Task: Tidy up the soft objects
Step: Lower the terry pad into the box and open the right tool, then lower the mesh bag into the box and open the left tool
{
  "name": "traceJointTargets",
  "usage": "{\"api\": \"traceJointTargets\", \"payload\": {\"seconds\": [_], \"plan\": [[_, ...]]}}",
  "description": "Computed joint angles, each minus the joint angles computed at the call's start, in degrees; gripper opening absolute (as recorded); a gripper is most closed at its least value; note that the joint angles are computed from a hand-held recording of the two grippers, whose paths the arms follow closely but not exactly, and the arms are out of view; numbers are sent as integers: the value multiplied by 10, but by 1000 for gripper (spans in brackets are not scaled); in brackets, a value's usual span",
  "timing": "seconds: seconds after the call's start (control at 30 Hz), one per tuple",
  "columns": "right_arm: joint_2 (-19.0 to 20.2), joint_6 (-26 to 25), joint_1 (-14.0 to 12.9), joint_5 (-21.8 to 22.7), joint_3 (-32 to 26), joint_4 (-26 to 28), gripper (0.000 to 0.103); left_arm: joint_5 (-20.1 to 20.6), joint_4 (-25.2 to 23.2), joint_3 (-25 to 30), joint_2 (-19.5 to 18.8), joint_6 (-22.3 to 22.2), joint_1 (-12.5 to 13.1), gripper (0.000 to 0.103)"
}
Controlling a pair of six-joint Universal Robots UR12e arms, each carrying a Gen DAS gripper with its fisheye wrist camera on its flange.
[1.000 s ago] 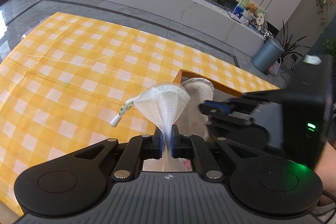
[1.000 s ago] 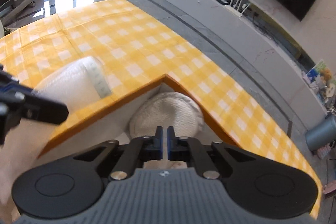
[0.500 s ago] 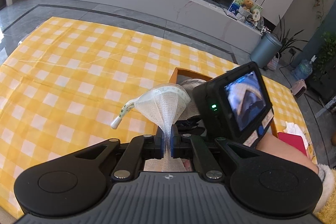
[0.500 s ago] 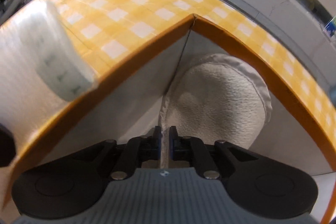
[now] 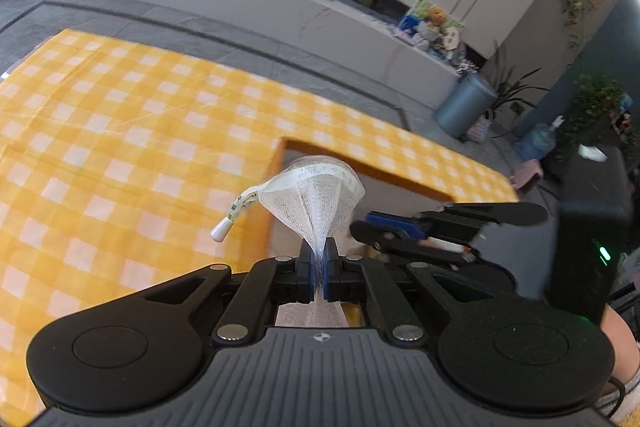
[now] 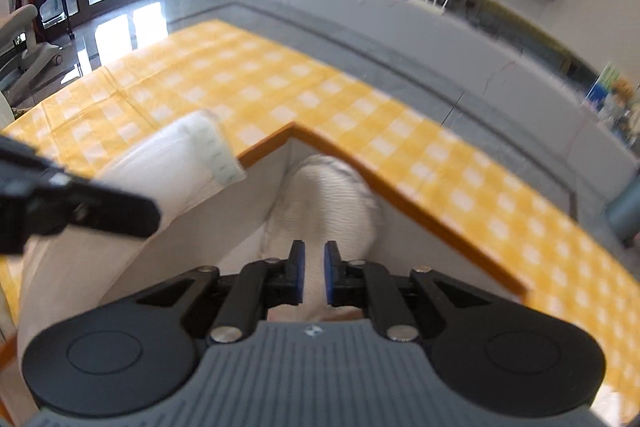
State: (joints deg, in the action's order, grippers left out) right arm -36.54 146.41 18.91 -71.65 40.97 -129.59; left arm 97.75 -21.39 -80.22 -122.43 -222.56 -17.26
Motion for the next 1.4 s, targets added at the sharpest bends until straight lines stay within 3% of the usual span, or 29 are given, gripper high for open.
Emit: {"api": "traceJointTargets", "payload": {"seconds": [0.07, 0.2, 0.4, 0.63, 0.7, 0.83, 0.9, 0.97, 1.0, 1.07, 1.17, 1.27, 1.33, 1.4], "plan": [[-16, -7, -8, 10, 28, -27, 23, 9, 3, 10, -6, 14, -5, 4], [-35, -7, -22, 25, 64, -62, 23, 29, -5, 35, -23, 36, -14, 4], [-55, 2, -39, 44, 115, -155, 23, 68, -86, 108, -66, 71, -27, 4], [-55, 49, -47, 44, 138, -203, 23, -7, -95, 133, -87, 105, -26, 4], [-53, 58, -48, 39, 137, -199, 23, -4, -141, 145, -92, 105, -29, 4], [-54, 60, -48, 42, 140, -190, 23, -3, -155, 151, -101, 90, -31, 5], [-57, 53, -47, 40, 145, -193, 22, -9, -172, 158, -104, 79, -30, 22], [-60, 51, -46, 27, 149, -205, 22, -4, -196, 162, -103, 58, -29, 66], [-62, 55, -47, 27, 151, -208, 22, 2, -197, 160, -100, 52, -30, 74], [-64, 66, -49, 29, 151, -205, 24, 19, -178, 146, -91, 50, -32, 77], [-70, 81, -51, 28, 158, -207, 32, 28, -196, 140, -77, 76, -33, 77], [-77, 84, -51, 39, 166, -192, 31, 56, -177, 121, -60, 63, -36, 77], [-80, 80, -52, 63, 166, -162, 31, 86, -177, 114, -53, 41, -39, 77], [-78, 42, -48, 87, 151, -84, 32, 117, -180, 111, -49, 26, -41, 78]]}}
